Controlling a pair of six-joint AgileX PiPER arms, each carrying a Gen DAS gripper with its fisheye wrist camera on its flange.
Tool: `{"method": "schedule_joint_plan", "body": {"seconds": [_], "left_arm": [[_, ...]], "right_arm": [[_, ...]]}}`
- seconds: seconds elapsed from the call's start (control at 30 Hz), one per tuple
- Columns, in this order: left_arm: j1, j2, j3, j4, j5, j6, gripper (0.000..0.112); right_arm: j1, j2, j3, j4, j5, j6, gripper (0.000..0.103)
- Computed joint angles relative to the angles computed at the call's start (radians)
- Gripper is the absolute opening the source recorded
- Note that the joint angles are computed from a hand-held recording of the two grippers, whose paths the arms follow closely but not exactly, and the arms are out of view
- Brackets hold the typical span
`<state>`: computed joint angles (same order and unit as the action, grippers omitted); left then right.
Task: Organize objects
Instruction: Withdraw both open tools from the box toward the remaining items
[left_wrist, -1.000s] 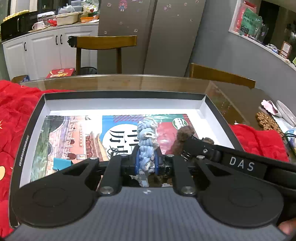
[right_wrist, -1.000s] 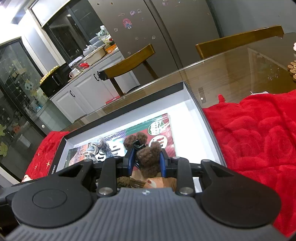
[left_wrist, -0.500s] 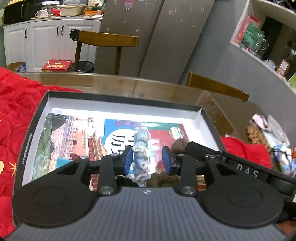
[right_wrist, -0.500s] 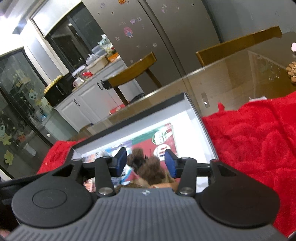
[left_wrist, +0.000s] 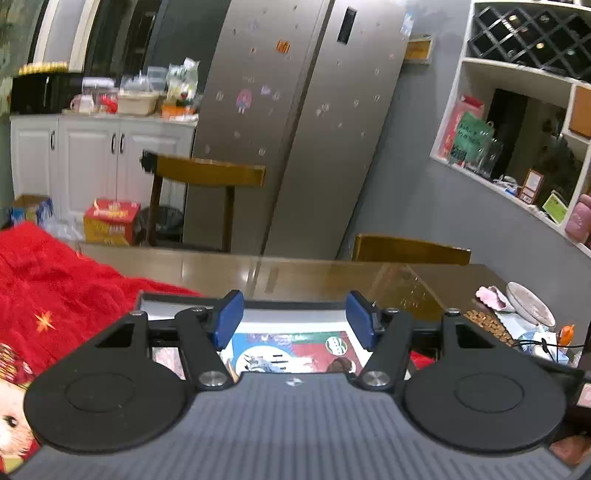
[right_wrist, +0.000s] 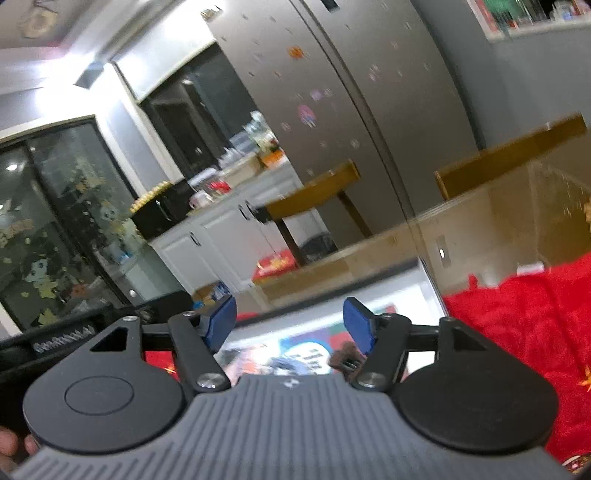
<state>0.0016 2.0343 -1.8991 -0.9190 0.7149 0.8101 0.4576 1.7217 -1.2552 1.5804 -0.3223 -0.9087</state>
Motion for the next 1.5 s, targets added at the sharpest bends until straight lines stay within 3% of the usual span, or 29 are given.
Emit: {"method": "schedule_joint_plan", "body": {"seconds": [0.23,0.4,0.6,0.7,0.8,0.97,1.23,1.5], "left_arm": [[0.07,-0.213,0.231,-0.174,0.017,0.225,0.069],[0.165,-0.361,0.365,-0.27,0.085,0.337,0.07],[0.301,-0.5,0.516,-0.344,0.185,0.395,0.071],[0.347,-0.566,0.66,-0.381,0.173,0.486,0.071],[0.349,-0.58,0.799,-0.467,0.107,0.645,0.071],[0.289,-0.498,0.866,-0.529,0.029,0.764,0.071],[0.258,-0.358,0.893,-0.672,-0.004,0.971,0.071],[0.201,-0.308,0.905,-0.754,-0.07,1.101,0.071]], "right_arm": [[0.147,-0.135,0.043,-0.062,-0.174,0.012,0.088],[0.252,-0.2,0.078,-0.128,-0.286,0.045,0.1],[0.377,-0.225,0.093,-0.117,-0.437,0.0,0.103],[0.435,-0.22,0.122,-0.111,-0.528,0.044,0.103],[0.464,-0.192,0.157,-0.116,-0.58,0.108,0.103],[0.432,-0.124,0.206,-0.103,-0.553,0.175,0.103],[0.344,-0.092,0.297,-0.107,-0.435,0.351,0.103],[0.304,-0.069,0.328,-0.187,-0.323,0.454,0.103]]}}
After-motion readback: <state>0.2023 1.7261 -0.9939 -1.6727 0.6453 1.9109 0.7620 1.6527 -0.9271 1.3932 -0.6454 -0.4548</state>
